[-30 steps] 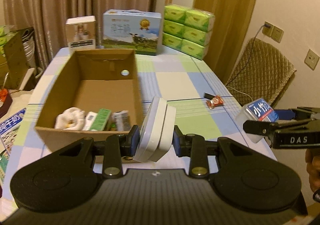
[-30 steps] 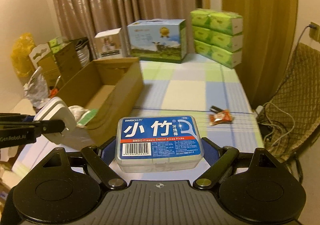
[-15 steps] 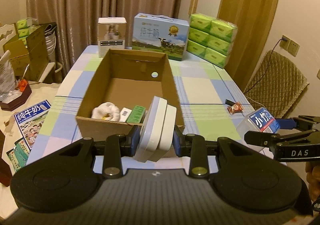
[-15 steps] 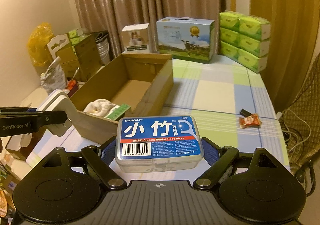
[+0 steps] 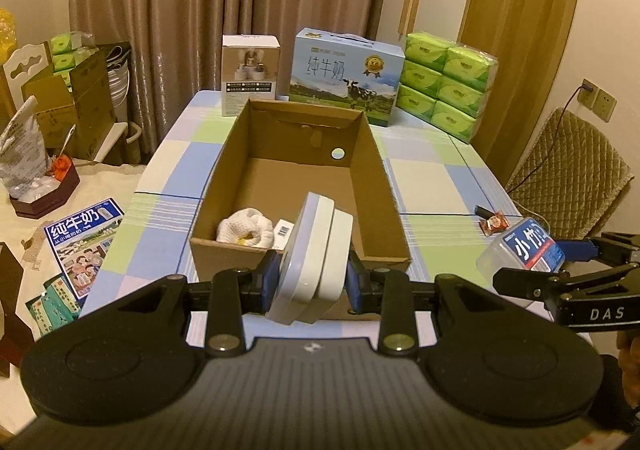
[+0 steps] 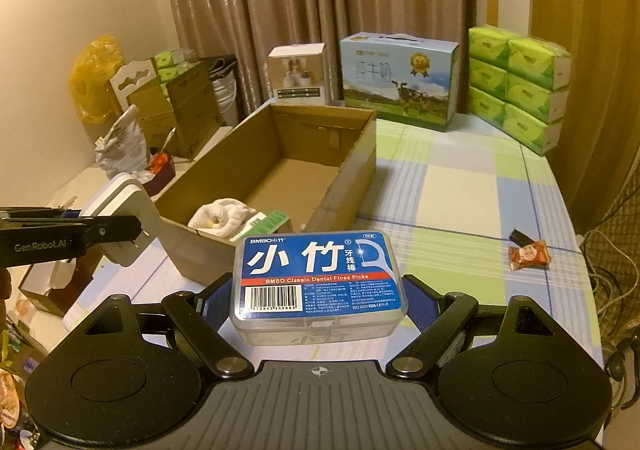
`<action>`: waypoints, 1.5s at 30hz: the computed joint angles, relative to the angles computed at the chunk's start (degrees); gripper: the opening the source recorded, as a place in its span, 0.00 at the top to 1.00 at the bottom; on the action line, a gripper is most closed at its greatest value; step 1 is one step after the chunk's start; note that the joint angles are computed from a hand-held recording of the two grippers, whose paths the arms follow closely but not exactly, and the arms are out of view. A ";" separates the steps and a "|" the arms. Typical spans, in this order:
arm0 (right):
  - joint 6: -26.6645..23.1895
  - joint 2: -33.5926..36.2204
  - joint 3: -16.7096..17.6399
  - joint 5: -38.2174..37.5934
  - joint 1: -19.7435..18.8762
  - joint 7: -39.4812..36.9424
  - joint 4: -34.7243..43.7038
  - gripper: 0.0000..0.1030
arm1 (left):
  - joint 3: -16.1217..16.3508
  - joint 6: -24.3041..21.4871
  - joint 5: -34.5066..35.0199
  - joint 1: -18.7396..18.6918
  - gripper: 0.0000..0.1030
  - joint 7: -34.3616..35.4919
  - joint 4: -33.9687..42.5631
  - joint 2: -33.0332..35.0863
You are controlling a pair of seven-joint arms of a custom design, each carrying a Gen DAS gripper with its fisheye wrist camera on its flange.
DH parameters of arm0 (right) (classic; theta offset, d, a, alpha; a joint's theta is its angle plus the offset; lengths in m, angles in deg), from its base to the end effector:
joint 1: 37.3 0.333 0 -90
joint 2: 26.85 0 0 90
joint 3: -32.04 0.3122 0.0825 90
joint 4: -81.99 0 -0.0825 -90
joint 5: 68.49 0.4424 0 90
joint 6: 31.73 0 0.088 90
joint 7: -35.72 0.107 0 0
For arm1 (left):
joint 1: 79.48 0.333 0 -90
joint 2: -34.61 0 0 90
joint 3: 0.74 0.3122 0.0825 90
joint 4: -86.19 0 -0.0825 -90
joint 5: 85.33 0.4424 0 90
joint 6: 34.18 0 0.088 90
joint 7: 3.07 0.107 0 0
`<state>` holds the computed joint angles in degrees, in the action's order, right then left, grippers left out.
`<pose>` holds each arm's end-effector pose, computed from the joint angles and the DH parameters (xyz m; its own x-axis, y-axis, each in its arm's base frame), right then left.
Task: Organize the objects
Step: 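Carry the floss-pick box and white plug toward the cardboard box, then lower the plug and floss-pick box into the cardboard box and open both tools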
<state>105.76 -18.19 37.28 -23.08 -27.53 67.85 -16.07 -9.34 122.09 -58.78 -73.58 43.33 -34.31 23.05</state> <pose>0.6823 0.1848 0.5367 0.7567 -0.6429 -0.1185 -0.4975 -0.4487 -0.7424 0.5994 -0.0506 0.5763 0.2995 -0.9478 0.1092 -0.5824 -0.2723 -0.7659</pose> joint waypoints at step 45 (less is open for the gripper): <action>-1.18 19.99 5.90 -11.44 2.59 7.17 25.08 0.19 | 6.03 -2.70 -9.57 -0.41 0.71 18.25 17.93 17.23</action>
<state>104.58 1.79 43.18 -34.52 -24.94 75.02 9.00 -3.31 119.39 -68.35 -73.98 61.58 -16.39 40.28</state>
